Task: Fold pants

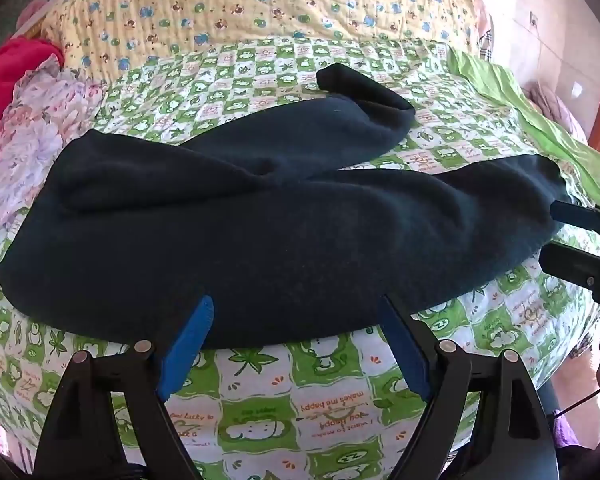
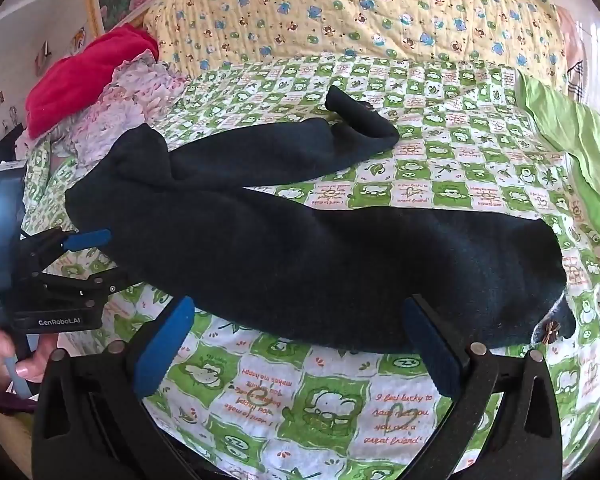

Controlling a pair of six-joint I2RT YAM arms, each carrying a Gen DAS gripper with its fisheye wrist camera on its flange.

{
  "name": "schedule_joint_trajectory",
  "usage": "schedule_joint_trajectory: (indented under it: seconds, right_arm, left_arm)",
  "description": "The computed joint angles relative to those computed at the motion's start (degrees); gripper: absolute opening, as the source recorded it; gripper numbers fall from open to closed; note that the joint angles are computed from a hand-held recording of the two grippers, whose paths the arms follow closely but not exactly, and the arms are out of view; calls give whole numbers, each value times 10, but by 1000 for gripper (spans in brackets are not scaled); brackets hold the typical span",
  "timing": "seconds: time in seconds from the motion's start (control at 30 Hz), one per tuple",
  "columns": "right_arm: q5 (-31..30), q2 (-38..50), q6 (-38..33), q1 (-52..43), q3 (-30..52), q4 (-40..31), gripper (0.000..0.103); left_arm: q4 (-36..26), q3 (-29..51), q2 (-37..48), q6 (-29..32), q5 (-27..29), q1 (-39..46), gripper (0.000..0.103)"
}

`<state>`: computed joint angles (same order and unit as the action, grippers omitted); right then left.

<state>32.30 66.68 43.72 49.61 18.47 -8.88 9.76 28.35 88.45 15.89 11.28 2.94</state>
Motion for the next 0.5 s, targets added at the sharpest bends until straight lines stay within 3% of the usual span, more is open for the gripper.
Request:
schedule_joint_trajectory:
  seconds: [0.5]
  right_arm:
    - [-4,50,-2,4,33,5,103]
  left_arm:
    - [9,-2,10,-16,-4,-3,85]
